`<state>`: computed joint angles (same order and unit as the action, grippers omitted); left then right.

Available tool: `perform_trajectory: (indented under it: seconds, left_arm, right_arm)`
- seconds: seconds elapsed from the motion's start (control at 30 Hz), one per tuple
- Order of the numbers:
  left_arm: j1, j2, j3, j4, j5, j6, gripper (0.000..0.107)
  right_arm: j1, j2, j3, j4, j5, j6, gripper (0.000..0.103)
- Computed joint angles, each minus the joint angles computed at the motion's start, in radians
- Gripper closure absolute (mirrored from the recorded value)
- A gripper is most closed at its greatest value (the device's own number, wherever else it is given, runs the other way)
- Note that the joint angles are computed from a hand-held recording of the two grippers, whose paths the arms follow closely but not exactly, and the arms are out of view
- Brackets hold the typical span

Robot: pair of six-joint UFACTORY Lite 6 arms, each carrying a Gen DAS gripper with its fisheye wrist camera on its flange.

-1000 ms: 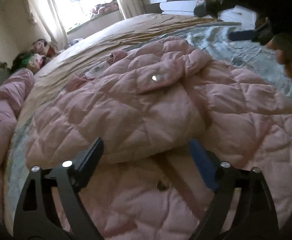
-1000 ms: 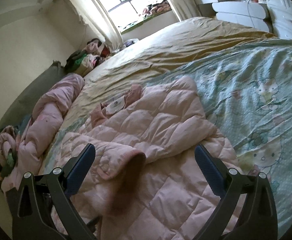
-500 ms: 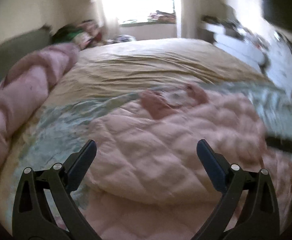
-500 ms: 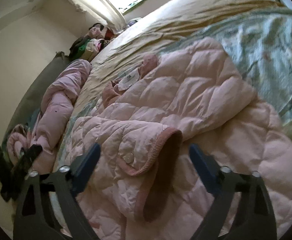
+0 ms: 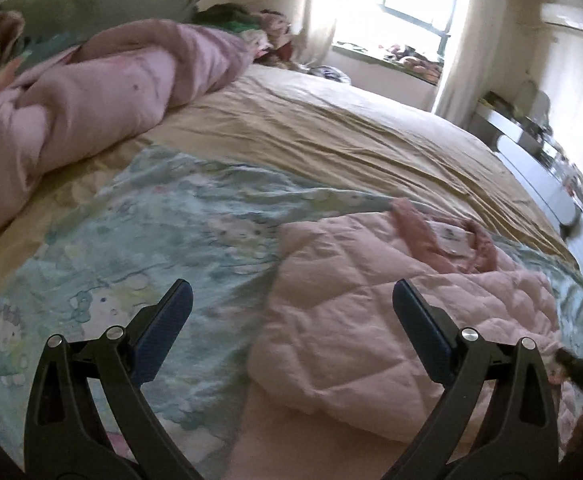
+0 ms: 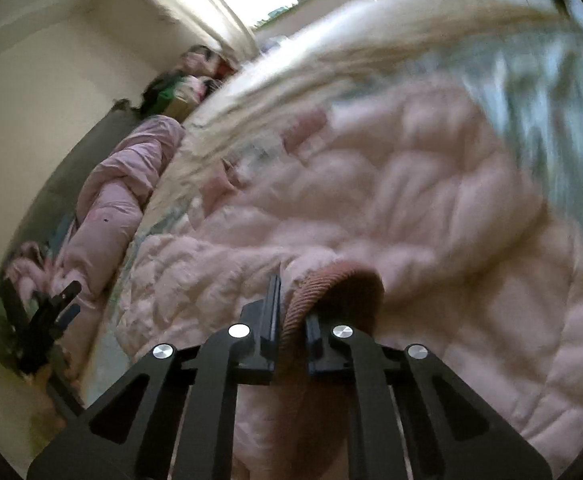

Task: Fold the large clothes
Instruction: 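Grasp the coat side edge with the right tool, fold it over, release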

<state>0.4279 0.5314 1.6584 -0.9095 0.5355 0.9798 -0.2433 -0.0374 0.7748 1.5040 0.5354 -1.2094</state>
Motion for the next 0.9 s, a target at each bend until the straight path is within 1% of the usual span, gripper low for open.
perform_trajectory:
  seconds: [0.07,0.1,0.17,0.23,0.3,0.4,0.5,0.57,0.67,0.73,0.9]
  left_arm:
    - [0.018,0.034,0.051,0.011,0.032,-0.033,0.013]
    - [0.025,0.040,0.063,0.003,0.044,-0.035,0.013]
    - [0.025,0.046,0.076,-0.004,0.043,-0.033,0.013]
    - [0.021,0.049,0.082,-0.017,0.046,-0.020,0.013]
    - [0.013,0.063,0.092,-0.037,0.046,0.005,0.013]
    - [-0.008,0.081,0.096,-0.044,0.062,0.026,0.013]
    - [-0.040,0.078,0.074,-0.043,0.048,0.056,0.013]
    - [-0.065,0.073,0.052,-0.045,0.034,0.087,0.013]
    - [-0.101,0.064,0.018,-0.044,-0.001,0.121,0.013]
    - [-0.124,0.063,0.002,-0.041,-0.021,0.145,0.013]
    - [-0.160,0.060,-0.030,-0.040,-0.036,0.183,0.013]
  right_arm:
    - [0.047,-0.040,0.041,-0.049,-0.056,0.026,0.096]
    - [0.079,-0.057,0.092,-0.115,-0.083,0.068,0.097]
    - [0.106,-0.055,0.176,-0.195,-0.098,0.115,0.097]
    - [0.124,-0.041,0.299,-0.289,-0.110,0.176,0.098]
    - [0.138,0.000,0.405,-0.401,-0.142,0.252,0.098]
    - [0.131,0.112,0.539,-0.547,-0.171,0.364,0.098]
    - [0.152,0.201,0.585,-0.712,-0.228,0.500,0.098]
    - [0.157,0.220,0.565,-0.733,-0.266,0.511,0.098]
    - [0.159,0.234,0.525,-0.687,-0.313,0.471,0.098]
    - [0.177,0.244,0.502,-0.686,-0.345,0.487,0.098]
    - [0.165,0.265,0.487,-0.685,-0.350,0.490,0.097]
